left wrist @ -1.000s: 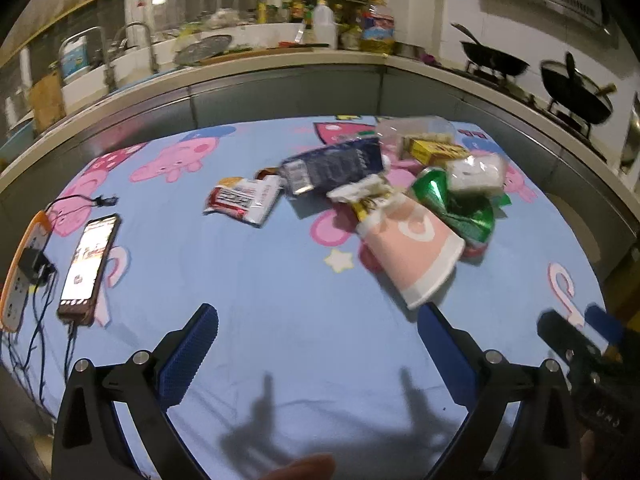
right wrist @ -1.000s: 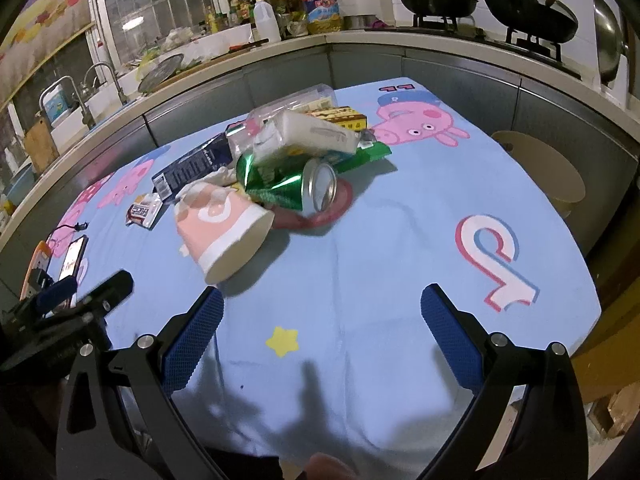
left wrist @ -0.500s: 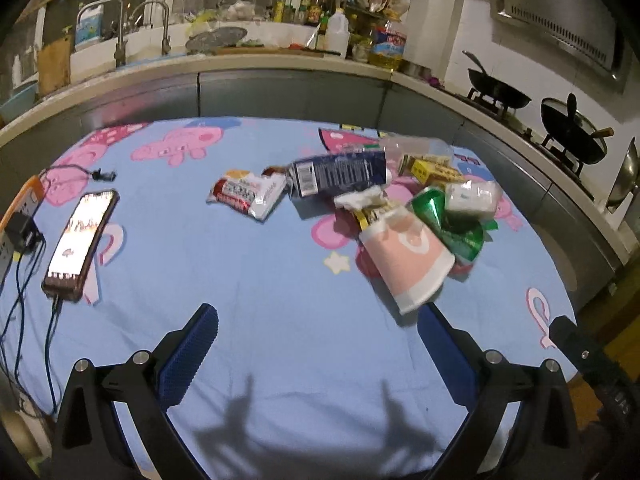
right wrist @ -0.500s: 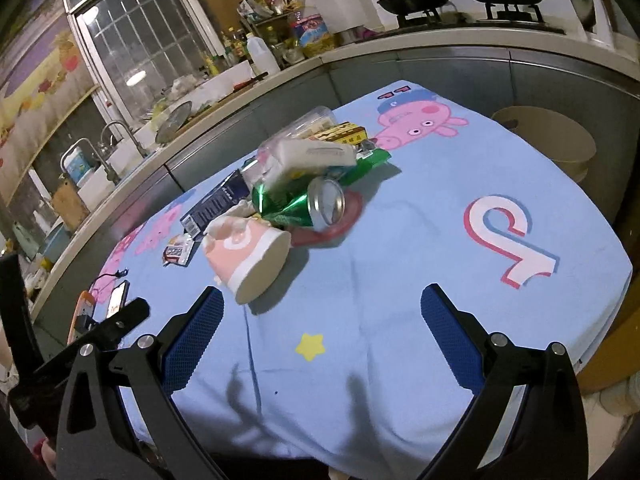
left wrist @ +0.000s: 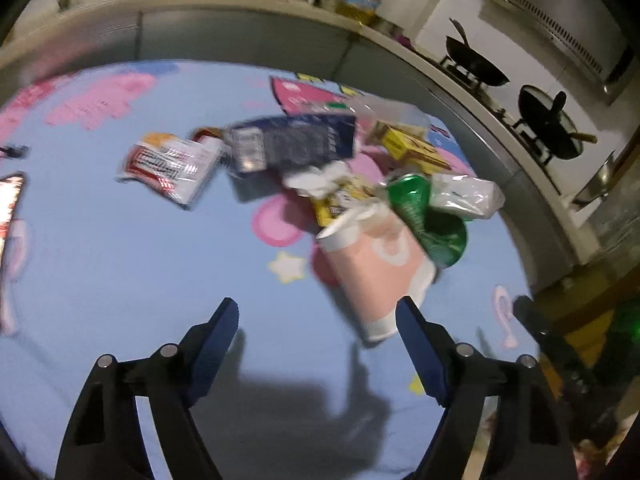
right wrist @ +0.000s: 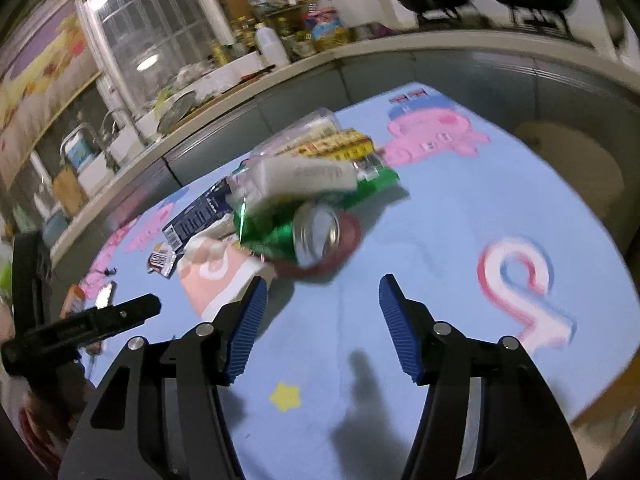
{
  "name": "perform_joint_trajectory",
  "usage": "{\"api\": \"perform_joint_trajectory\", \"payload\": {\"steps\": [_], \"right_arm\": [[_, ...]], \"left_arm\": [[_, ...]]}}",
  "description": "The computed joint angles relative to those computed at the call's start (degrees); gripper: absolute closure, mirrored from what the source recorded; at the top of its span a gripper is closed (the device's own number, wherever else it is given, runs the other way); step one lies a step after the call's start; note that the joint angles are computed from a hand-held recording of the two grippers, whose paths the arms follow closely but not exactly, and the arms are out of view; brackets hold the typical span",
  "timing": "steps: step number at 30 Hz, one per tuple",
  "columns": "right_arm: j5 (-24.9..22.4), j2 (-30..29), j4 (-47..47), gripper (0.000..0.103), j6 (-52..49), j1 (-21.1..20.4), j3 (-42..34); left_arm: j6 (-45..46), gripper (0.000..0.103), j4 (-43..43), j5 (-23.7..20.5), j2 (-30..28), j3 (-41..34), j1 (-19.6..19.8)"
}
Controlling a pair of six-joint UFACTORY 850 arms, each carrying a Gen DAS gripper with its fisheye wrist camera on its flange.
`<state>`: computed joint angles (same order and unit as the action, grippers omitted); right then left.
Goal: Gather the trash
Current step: 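Grasp the white plastic package with the right tool while the left grasps the pink paper cup, then carry the package and cup to the beige bin and open both tools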
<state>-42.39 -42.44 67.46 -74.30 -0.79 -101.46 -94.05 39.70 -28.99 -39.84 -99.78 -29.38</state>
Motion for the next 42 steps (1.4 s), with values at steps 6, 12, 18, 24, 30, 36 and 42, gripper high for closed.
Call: {"api": "perform_joint_trajectory", "payload": {"steps": [6, 12, 18, 24, 30, 36, 42], "right_arm": [[5.05, -3.92, -0.69, 0.031, -14.45, 2.85, -7.63], [8.21, -7.11, 1.41, 0.02, -37.19, 5.95, -12.59], [5.5, -11.74, -2.98, 0.022, -38.1, 7.06, -20.29], [3.49, -12.43, -4.53, 0.065, -37.0, 7.06, -20.79], [2.49, -10.31, 2.01, 0.071, -37.95, 5.71, -17.16], [-0.48, -8.2, 6.85, 0.072, -32.53, 3.99, -15.18], [-5.24, -6.4, 8.75, 0.072, -21.89, 2.41, -12.79]], "left_arm": [[11.39, 0.027, -13.17, 5.08, -4.5, -5.68, 2.48], [19.33, 0.031, -22.48, 5.79, -7.52, -9.92, 3.34], [22.63, 0.043, -25.68, 4.53, -9.32, -12.63, 3.68], [23.51, 0.055, -26.4, 4.69, -9.87, -13.09, 3.8], [21.01, 0.065, -22.81, 4.78, -9.23, -12.18, 3.38], [14.83, 0.067, -14.9, 1.72, -8.39, -11.62, 2.3], [10.9, 0.067, -9.22, -3.65, -8.18, -12.15, 1.13]]}}
